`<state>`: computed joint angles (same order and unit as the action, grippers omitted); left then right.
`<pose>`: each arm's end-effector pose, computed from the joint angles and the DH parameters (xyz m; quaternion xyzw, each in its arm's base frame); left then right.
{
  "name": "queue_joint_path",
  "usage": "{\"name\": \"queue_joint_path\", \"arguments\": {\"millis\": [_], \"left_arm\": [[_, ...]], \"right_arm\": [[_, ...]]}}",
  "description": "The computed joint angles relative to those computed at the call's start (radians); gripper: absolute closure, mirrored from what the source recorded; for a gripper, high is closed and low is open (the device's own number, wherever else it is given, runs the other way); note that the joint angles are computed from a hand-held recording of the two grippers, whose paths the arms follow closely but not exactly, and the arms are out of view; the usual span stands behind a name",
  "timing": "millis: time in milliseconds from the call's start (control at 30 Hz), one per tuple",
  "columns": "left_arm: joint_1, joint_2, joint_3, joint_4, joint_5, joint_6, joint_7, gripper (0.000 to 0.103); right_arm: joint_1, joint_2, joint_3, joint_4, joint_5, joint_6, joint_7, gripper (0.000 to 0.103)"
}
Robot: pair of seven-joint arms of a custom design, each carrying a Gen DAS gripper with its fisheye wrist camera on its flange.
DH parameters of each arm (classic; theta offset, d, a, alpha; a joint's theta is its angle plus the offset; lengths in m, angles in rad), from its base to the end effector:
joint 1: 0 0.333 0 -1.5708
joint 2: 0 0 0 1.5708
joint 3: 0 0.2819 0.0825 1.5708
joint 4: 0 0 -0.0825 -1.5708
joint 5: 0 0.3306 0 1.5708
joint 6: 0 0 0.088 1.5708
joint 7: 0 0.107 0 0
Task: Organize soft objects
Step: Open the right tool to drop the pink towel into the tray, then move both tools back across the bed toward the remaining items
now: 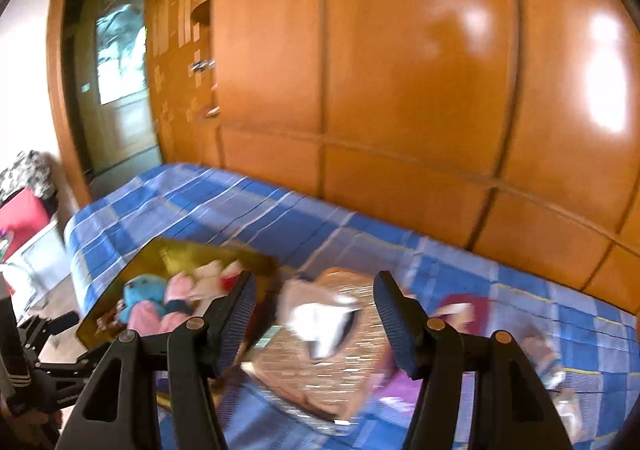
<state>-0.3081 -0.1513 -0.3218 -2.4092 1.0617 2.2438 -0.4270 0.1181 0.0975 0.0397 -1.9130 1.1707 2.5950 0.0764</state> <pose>0.3725 -0.2412 0.3791 -0.8167 0.4029 -0.1929 0.3655 0.5670 0.0713 0.4879 -0.8117 0.3370 -0.1897 0.4377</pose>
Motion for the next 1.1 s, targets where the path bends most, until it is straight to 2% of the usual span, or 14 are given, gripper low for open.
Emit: {"name": "queue_joint_path", "arguments": {"millis": [200,400,733,933,1033,1100], "left_arm": [[-0.015,0.039,-0.006,0.051,0.010,-0.012,0.037,0.022],[-0.035,0.090,0.000,0.109,0.018,-0.012,0.086,0.022],[-0.075,0.176,0.015,0.210,0.035,-0.001,0.177,0.022],[-0.098,0.223,0.026,0.266,0.038,0.013,0.233,0.022],[-0.106,0.244,0.034,0.289,0.039,0.028,0.260,0.022],[-0.113,0.258,0.038,0.306,0.038,0.037,0.280,0.022]], "right_arm": [[-0.066,0.041,-0.037,0.089,0.045,0.027,0.015,0.042],[-0.145,0.146,-0.046,0.206,-0.006,0.072,0.144,0.042],[-0.257,0.318,-0.031,0.339,-0.178,0.137,0.412,0.042],[-0.301,0.424,-0.028,0.439,-0.291,0.171,0.581,0.042],[-0.303,0.489,-0.046,0.502,-0.365,0.224,0.682,0.042],[-0.288,0.552,-0.082,0.565,-0.433,0.270,0.780,0.042]]}}
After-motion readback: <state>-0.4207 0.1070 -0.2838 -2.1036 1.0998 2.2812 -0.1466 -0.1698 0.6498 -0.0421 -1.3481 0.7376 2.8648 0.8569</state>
